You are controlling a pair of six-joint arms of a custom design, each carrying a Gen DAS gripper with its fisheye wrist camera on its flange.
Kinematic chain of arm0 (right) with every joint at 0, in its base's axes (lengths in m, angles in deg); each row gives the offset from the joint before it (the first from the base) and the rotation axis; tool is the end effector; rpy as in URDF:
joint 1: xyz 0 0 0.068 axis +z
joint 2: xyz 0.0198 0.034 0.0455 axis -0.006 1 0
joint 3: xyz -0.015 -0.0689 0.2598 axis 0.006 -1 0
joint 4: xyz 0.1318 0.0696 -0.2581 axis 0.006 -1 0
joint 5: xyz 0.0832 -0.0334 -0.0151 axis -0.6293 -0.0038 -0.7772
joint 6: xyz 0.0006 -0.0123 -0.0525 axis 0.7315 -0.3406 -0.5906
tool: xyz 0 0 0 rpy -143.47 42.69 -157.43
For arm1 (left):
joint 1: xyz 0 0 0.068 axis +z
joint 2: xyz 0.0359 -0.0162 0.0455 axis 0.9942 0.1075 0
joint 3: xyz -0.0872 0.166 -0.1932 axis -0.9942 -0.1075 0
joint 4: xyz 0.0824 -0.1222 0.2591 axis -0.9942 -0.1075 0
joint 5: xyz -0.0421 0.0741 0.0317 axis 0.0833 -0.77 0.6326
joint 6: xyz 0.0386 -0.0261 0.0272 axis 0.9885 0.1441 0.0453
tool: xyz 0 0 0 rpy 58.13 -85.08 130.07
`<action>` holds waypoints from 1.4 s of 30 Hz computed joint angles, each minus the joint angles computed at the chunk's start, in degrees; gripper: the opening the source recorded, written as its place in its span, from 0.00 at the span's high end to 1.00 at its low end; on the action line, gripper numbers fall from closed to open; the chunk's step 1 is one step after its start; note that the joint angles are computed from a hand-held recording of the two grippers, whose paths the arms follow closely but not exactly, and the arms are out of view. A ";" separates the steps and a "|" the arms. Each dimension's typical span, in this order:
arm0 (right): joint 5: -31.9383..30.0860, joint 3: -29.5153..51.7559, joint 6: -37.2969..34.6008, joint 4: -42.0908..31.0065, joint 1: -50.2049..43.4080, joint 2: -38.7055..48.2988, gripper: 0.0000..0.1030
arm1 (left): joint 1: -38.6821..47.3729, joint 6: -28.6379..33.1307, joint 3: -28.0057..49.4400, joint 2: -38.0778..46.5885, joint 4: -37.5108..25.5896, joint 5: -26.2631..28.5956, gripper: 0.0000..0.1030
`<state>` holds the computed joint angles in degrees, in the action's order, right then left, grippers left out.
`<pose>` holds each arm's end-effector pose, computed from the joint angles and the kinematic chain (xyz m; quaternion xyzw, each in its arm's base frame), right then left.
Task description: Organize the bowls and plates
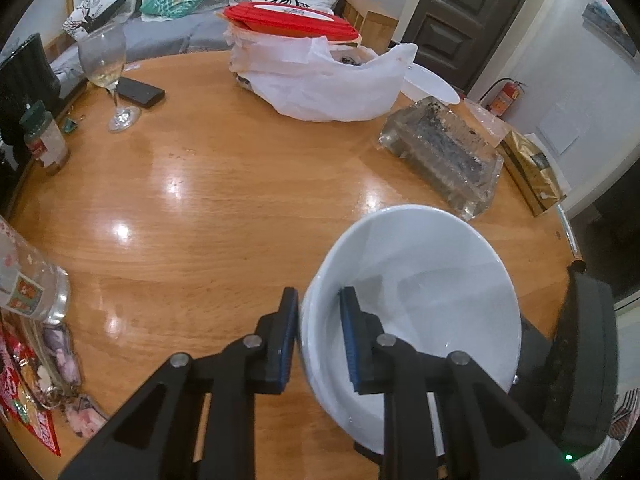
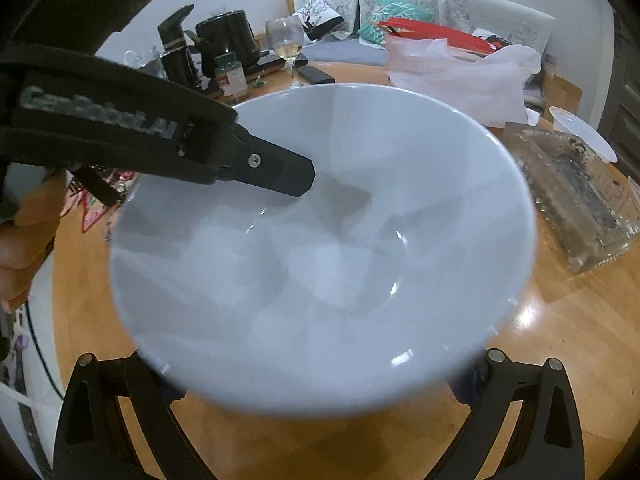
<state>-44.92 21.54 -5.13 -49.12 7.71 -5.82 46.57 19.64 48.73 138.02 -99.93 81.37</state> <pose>0.2616 0.0521 0.1091 -0.3001 0.8979 0.1750 0.2705 0.2693 -0.2007 0.1518 0.0050 0.9649 -0.1171 0.2349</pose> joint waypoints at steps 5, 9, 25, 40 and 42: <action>1.22 1.88 1.04 0.21 1.60 2.44 0.02 | 0.64 0.69 -1.04 -0.45 1.64 1.43 0.82; 2.44 2.76 0.98 0.61 2.51 3.71 0.01 | 1.05 0.51 -1.96 -0.98 2.68 2.32 0.82; 3.51 5.92 1.53 1.72 3.59 7.74 0.01 | 1.03 0.00 -2.14 -0.89 3.01 2.41 0.82; 3.10 -1.84 0.80 2.77 2.23 -2.82 0.02 | -2.93 0.19 -3.00 -4.05 1.11 -1.27 0.82; 2.86 -2.49 0.43 1.86 1.96 -4.53 0.02 | -4.19 0.22 -2.68 -4.90 -0.06 -2.51 0.82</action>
